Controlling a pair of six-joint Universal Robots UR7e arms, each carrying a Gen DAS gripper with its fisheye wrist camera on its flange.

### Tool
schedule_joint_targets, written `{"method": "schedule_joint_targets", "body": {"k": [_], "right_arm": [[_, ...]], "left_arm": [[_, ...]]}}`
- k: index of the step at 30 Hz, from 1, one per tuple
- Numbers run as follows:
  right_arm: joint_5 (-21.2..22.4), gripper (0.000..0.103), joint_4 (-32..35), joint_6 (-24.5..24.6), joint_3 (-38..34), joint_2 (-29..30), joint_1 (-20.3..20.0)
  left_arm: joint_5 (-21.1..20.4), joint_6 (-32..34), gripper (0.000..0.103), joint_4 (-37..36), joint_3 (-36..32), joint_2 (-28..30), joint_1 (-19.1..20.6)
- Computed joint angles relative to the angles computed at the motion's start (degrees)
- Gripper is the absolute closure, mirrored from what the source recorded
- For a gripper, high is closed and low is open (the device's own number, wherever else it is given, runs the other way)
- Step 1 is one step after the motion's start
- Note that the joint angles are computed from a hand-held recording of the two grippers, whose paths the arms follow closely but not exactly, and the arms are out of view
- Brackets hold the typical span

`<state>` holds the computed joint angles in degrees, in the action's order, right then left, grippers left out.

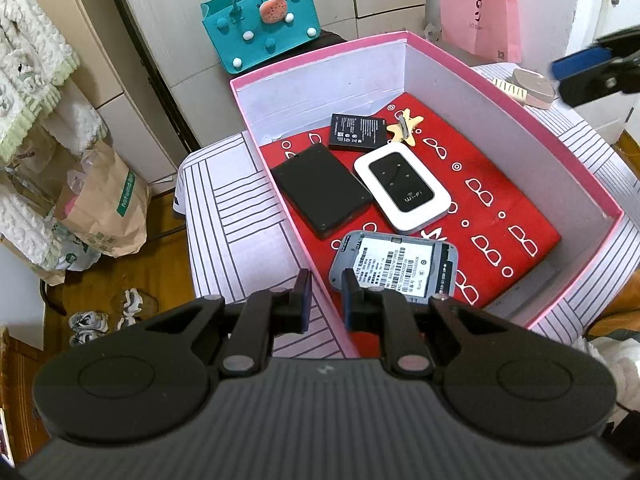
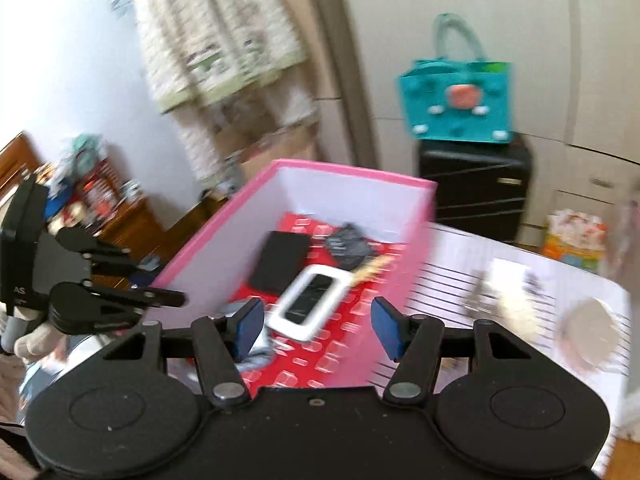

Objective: Organize rigid objects
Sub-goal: 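Carry the grey device into the pink box and open the right gripper, then grasp the cream plastic clip on the table with the right gripper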

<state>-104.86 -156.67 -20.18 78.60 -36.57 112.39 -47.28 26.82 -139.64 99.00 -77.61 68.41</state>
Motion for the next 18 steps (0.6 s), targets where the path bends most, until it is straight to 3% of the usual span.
{"method": "schedule_joint_targets", "body": {"k": [5, 7, 11, 13, 16, 18], "right_arm": [[-6.23, 0.038, -8.17, -0.65, 6.01, -2.76, -1.97], [-9.41, 0.038, -12.24, -3.46, 7.25, -2.45, -2.73], [-11.77, 0.039, -19.62, -11.08, 8.23, -0.79, -4.93], [-10.94, 0.043, -20.76, -13.58, 7.92, 0.28, -6.04], [-6.54, 0.05, -14.06, -11.28, 6.11, 0.62, -8.02], [-5.17, 0.051, -13.56, -10.31, 4.6, 1.92, -8.7]], "left_arm": [[-2.06, -1.24, 0.089, 0.08, -0.3, -0.41, 0.74], [-2.0, -1.1, 0.089, -0.11, -0.28, -0.36, 0.69], [-1.56, -1.19, 0.089, -0.1, -0.29, -0.26, 0.58], [-1.36, -1.5, 0.089, 0.33, -0.5, -0.17, 0.53], [-1.71, -2.62, 0.089, 2.24, -1.35, -0.02, 0.63], [-2.23, -3.57, 0.088, 3.87, -2.25, 0.19, 0.84]]}}
